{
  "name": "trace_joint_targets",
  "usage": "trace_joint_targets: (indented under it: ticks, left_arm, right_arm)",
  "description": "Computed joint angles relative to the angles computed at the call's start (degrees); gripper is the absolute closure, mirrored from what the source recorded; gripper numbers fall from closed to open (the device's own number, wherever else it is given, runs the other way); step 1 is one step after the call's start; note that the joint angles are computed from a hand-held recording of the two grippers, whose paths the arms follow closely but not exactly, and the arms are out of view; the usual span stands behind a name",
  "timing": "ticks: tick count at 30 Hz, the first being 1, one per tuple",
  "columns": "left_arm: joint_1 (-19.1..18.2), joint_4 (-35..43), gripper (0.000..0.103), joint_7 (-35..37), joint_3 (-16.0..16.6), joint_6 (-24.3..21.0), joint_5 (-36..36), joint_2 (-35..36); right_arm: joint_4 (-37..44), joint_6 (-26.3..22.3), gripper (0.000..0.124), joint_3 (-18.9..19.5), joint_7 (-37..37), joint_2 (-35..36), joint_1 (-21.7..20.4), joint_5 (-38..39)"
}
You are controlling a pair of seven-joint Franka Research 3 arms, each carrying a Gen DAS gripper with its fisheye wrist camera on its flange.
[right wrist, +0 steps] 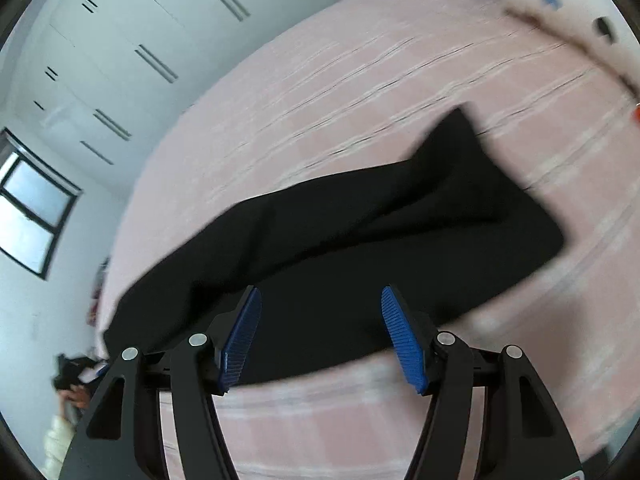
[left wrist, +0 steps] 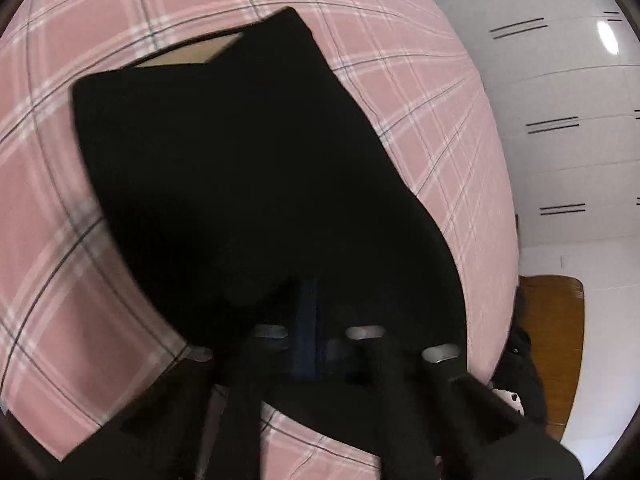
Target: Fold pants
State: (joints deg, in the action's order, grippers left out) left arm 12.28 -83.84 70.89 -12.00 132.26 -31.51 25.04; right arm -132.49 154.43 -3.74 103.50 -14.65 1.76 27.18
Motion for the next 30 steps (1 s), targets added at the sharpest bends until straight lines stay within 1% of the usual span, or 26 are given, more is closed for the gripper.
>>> trace_joint_targets:
  ticks: [2, 4, 5, 6, 7, 9, 10, 11, 13, 15, 16, 17, 18, 19, 20, 21, 23, 24, 25, 27, 28, 29, 30]
  left_arm:
    - [-0.6, -0.1, 0.103, 0.0, 1.0, 1.4, 2.8, -1.4]
    - [-0.2, -0.7, 0.103, 1.6, 1.8, 2.1, 4.7, -3.4]
    - [0.0, -0.4, 0.103, 1.8, 2.4, 1.1, 5.9, -4.0]
    - [0.5, 0.4, 0.103, 2.2, 2.8, -0.8, 6.7, -4.1]
    - [1.1, 1.3, 0.103, 2.6, 3.2, -3.9, 7.5, -4.0]
    - [1.9, 2.0, 0.103, 5.3, 2.9, -8.1, 7.3, -3.9]
    - [1.9, 1.0, 0.103, 6.8, 2.6, -8.8, 7.0, -4.6]
    - [2.1, -1.0, 0.102, 8.4, 2.1, -8.1, 4.9, -5.6]
    - [2.1, -4.6, 0.093, 10.1, 1.4, -6.1, 0.0, -7.0]
    - [0.4, -5.8, 0.065, 8.2, 1.6, -3.9, -1.4, -6.2]
    - [-0.4, -5.6, 0.061, 6.4, 1.8, -3.5, -0.9, -5.7]
    - [-0.8, -5.3, 0.06, 4.9, 1.6, -2.9, -2.0, -4.8]
    - [-0.6, -4.9, 0.059, 4.9, 0.8, -2.5, -4.6, -3.8]
    - [-0.6, -4.2, 0.056, 3.9, 0.5, -2.7, -5.6, -2.9]
    - [-0.9, -3.5, 0.046, 1.8, 0.6, -2.8, -5.7, -2.1]
    - [-1.3, -3.4, 0.044, -1.2, 0.9, -2.1, -5.5, -1.4]
    - [-1.4, -2.6, 0.044, -4.2, 0.8, -1.8, -5.5, -0.3]
    - [-1.1, -1.8, 0.047, -5.8, 0.6, -2.1, -5.8, 0.5]
    - [-1.0, -1.0, 0.051, -7.1, 0.6, -2.7, -5.3, 1.0]
    - [-0.9, 1.9, 0.096, -8.5, 0.6, -5.2, -3.0, 2.6]
    - [-0.4, 2.5, 0.097, -8.1, 0.2, -5.6, -3.2, 2.9]
    - [0.1, 2.6, 0.097, -7.8, -0.2, -6.0, -3.6, 2.7]
    - [0.6, 3.2, 0.098, -6.4, -0.5, -6.7, -3.5, 2.4]
  right_arm:
    - [4.5, -1.4, 0.062, 0.5, -1.2, 4.1, 1.5, 0.6]
    - [7.0, -2.3, 0.062, 0.8, -2.3, 6.3, 2.1, 0.8]
    - [7.5, -2.6, 0.062, 0.8, -3.0, 6.8, 2.3, 1.3]
    - [7.0, -2.5, 0.062, 1.0, -2.2, 6.9, 2.1, 0.9]
    - [5.8, -2.2, 0.062, 1.1, -0.7, 6.2, 1.6, -0.3]
    - [2.5, -0.8, 0.062, 1.7, 5.5, 4.3, 0.0, -4.2]
    - [0.5, 0.0, 0.062, 2.2, 8.7, 2.8, -1.0, -6.4]
    - [-1.0, -0.1, 0.062, 2.6, 12.8, 1.4, -2.7, -9.6]
    - [-2.1, -0.3, 0.062, 2.1, 15.4, 0.0, -3.9, -10.8]
    - [-1.7, -0.1, 0.062, 1.0, 16.8, -0.1, -4.7, -10.4]
    - [-0.1, -1.0, 0.062, 0.4, 17.2, 0.9, -5.2, -10.5]
    - [0.9, -1.3, 0.062, 0.1, 17.2, 1.7, -5.3, -10.2]
    - [3.2, -2.4, 0.055, -0.3, 18.4, 3.6, -5.7, -10.1]
    - [5.8, -4.1, 0.051, -0.5, 19.8, 5.7, -6.2, -10.5]
    - [9.4, -6.8, 0.048, -0.6, 22.0, 8.6, -6.8, -12.4]
    - [11.5, -9.0, 0.048, -0.7, 24.1, 10.2, -7.2, -14.6]
    - [16.4, -15.6, 0.048, -1.1, 30.1, 14.4, -7.5, -20.9]
    - [18.8, -18.3, 0.049, -1.6, 33.6, 16.8, -7.5, -23.4]
    - [19.4, -17.9, 0.053, -2.0, 34.1, 17.9, -7.3, -22.9]
    - [20.3, -16.5, 0.114, -2.4, 31.6, 19.4, -6.9, -22.1]
    - [19.3, -14.1, 0.114, -2.4, 29.7, 18.4, -6.8, -20.3]
    - [17.0, -9.6, 0.115, -2.4, 26.5, 15.9, -6.8, -18.6]
    - [15.3, -7.4, 0.116, -2.4, 25.2, 13.8, -6.6, -18.9]
